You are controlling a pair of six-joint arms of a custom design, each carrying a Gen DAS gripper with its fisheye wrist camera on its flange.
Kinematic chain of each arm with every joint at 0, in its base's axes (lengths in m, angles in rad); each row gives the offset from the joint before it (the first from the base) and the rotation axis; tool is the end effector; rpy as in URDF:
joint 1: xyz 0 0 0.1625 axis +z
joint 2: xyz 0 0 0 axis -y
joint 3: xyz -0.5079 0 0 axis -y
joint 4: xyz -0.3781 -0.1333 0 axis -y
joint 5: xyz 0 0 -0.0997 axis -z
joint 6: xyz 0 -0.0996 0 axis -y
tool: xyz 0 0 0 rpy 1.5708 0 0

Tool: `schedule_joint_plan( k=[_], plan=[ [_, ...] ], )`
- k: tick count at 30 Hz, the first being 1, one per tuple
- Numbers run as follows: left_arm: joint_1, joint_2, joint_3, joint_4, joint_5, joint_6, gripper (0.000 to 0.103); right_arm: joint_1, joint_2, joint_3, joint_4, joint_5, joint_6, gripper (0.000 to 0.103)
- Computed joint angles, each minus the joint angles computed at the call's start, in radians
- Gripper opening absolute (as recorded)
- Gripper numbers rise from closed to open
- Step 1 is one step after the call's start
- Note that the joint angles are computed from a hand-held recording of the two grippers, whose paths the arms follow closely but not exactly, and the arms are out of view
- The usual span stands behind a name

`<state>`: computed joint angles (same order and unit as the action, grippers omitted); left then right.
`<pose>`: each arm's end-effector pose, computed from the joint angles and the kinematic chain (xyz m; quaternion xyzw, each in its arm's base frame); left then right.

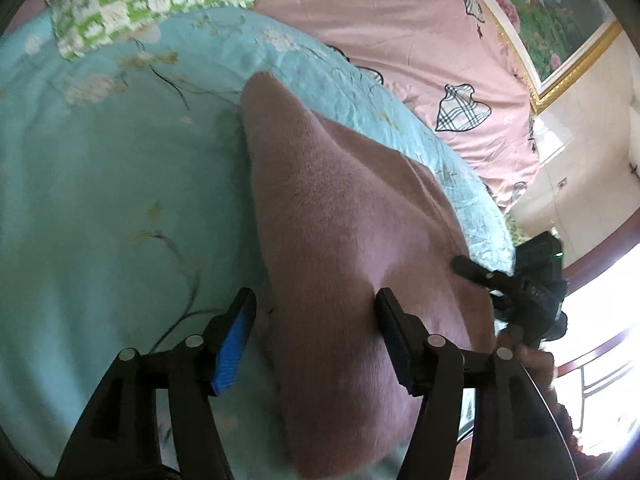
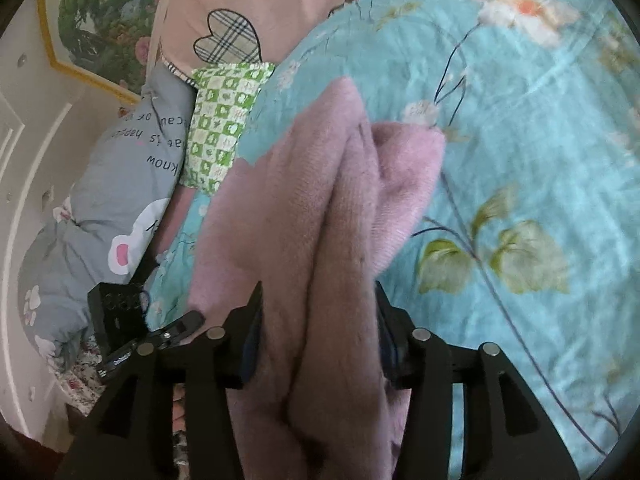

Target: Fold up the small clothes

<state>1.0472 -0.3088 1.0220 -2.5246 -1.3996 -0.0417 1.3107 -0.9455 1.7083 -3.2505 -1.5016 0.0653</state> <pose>-0.3149 -0.8459 -0.0021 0.2261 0.9630 -0.1385 0.0482 -0.0472 -0.7223 0.3317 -0.1301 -0.8868 0.4432 0.0121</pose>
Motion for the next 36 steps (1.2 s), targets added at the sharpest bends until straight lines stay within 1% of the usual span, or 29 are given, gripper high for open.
schedule_joint_plan(
  k=[4,5,7,9,11,13,14,15,18,19,20,21,22,24,25,26,28,30,32,35,36],
  plan=[
    [-0.016,-0.055,0.098,-0.047,0.058,0.008,0.068,0.034,-0.031,0.054,-0.116,-0.103,-0.023,0.051],
    [-0.02,-0.062,0.113,-0.049,0.07,0.005,0.068,0.041,-0.041,0.067,-0.149,-0.113,-0.035,0.051],
    [-0.025,-0.074,0.141,-0.057,0.094,-0.001,0.068,0.046,-0.053,0.072,-0.161,-0.092,-0.054,0.051],
    [-0.027,-0.079,0.154,-0.052,0.106,-0.015,0.071,0.052,-0.051,0.052,-0.135,-0.072,-0.069,0.051],
    [-0.027,-0.077,0.153,-0.042,0.101,-0.024,0.071,0.06,-0.035,0.015,-0.1,-0.064,-0.071,0.051],
    [-0.028,-0.074,0.15,-0.036,0.098,-0.029,0.071,0.062,-0.012,-0.038,-0.026,-0.078,-0.056,0.051],
    [-0.028,-0.073,0.147,-0.032,0.092,-0.029,0.071,0.062,-0.004,-0.051,-0.009,-0.088,-0.049,0.051],
    [-0.027,-0.071,0.141,-0.023,0.086,-0.028,0.072,0.056,0.004,-0.064,0.01,-0.082,-0.041,0.051],
    [-0.025,-0.061,0.124,-0.001,0.071,-0.04,0.073,0.045,0.024,-0.094,0.021,-0.042,-0.02,0.048],
    [-0.024,-0.054,0.115,0.009,0.065,-0.049,0.073,0.042,0.027,-0.098,0.022,-0.035,-0.02,0.045],
    [-0.024,-0.048,0.106,0.024,0.061,-0.059,0.073,0.042,0.034,-0.111,0.028,-0.037,-0.02,0.032],
    [-0.023,-0.043,0.098,0.037,0.057,-0.066,0.073,0.042,0.042,-0.129,0.047,-0.046,-0.018,0.022],
    [-0.026,-0.038,0.091,0.048,0.058,-0.069,0.073,0.041,0.045,-0.14,0.066,-0.049,-0.012,0.009],
    [-0.036,-0.037,0.09,0.051,0.066,-0.056,0.07,0.047,0.043,-0.15,0.071,-0.06,-0.029,0.008],
    [-0.042,-0.037,0.089,0.053,0.069,-0.042,0.07,0.057,0.033,-0.147,0.052,-0.062,-0.056,0.008],
    [-0.047,-0.037,0.086,0.058,0.071,-0.03,0.07,0.063,0.021,-0.141,0.029,-0.048,-0.076,0.008],
    [-0.054,-0.029,0.069,0.089,0.078,-0.027,0.07,0.073,0.001,-0.134,0.008,-0.038,-0.098,0.008],
    [-0.055,-0.022,0.063,0.105,0.076,-0.027,0.07,0.081,-0.008,-0.143,0.032,-0.073,-0.13,0.008],
    [-0.059,-0.013,0.055,0.13,0.103,-0.036,0.07,0.073,0.007,-0.168,0.094,-0.123,-0.117,0.008],
    [-0.055,-0.007,0.053,0.166,0.1,-0.058,0.07,0.051,0.036,-0.186,0.158,-0.164,-0.075,0.008],
    [-0.055,-0.009,0.058,0.166,0.102,-0.059,0.07,0.044,0.038,-0.18,0.153,-0.156,-0.063,0.008]
  ],
)
